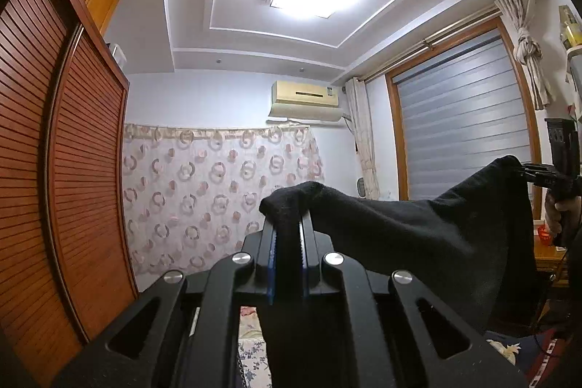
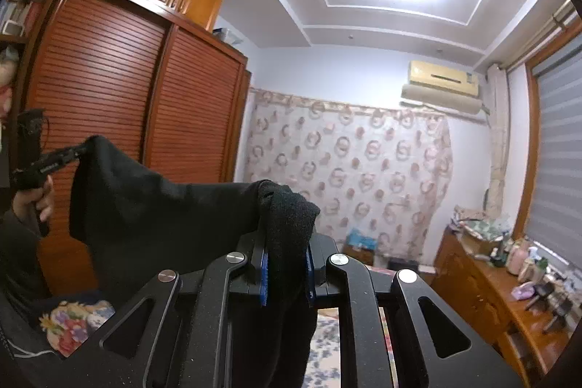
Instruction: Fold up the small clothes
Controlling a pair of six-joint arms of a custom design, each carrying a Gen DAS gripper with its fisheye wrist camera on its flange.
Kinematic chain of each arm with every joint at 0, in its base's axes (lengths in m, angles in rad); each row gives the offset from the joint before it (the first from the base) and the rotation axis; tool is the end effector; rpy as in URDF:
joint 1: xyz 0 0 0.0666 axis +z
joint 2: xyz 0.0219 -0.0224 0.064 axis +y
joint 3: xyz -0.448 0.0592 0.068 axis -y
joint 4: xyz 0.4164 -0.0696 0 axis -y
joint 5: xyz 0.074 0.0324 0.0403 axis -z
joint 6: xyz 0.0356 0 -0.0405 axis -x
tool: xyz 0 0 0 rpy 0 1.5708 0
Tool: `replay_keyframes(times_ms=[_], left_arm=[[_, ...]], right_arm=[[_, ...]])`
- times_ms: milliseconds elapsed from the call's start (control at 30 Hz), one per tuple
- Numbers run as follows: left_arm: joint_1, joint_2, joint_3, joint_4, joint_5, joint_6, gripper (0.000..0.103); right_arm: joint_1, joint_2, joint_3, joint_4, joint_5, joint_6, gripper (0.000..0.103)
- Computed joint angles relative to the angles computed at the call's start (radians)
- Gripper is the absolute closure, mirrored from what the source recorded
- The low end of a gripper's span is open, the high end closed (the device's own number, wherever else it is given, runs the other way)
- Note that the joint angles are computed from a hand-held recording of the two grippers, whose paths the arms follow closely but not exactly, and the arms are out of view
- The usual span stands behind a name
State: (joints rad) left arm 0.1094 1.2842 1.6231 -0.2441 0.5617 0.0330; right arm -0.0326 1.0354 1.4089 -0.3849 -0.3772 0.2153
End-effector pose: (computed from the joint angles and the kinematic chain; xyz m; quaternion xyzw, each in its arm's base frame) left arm 0.4563 0.0306 0.7276 0.1585 0.6594 -0.1592 0.7174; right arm 0.3468 0.0014 0.7011 -0.1950 0.6836 0.0469 0.7018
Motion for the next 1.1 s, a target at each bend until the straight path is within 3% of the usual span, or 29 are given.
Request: replay_keyframes(times_ms=[200,400,633,767,967,1100], left_arm=[[-0.026,0.036,0.034,-0.028,-0.017,-0.012,0.096],[-0.099,0.139,0.090,-0.114,-0.115,-0.085,0.096],[-0.199,0.390,0.179,-0.207,-0.261,-0.179,0.095],[-0.239,0.562,0.286,-0.278,-0.338,-0.195,0.095],[-0.280,0.746,0.469,-0.414,-0.428,-0.192,0.095],[-0.293,0.815,0.568,-0.486,-0.446,-0.192,0.095]], right_arm=[[-0.019,0.002,0.012,-0.032,0.024,0.029,0.091],[-0.031,0.080,0.028,-0.063,0.075,0.073,0.091],[-0.057,0.344,0.042,-0.029,0.129,0.109,0.091],[-0.073,0.550,0.100,-0.001,0.131,0.080,0.091],[-0.071,0.813,0.306,-0.113,0.177,0.044,0.091],[-0.074,0.895,0.396,-0.166,0.175,0.020,0.091]])
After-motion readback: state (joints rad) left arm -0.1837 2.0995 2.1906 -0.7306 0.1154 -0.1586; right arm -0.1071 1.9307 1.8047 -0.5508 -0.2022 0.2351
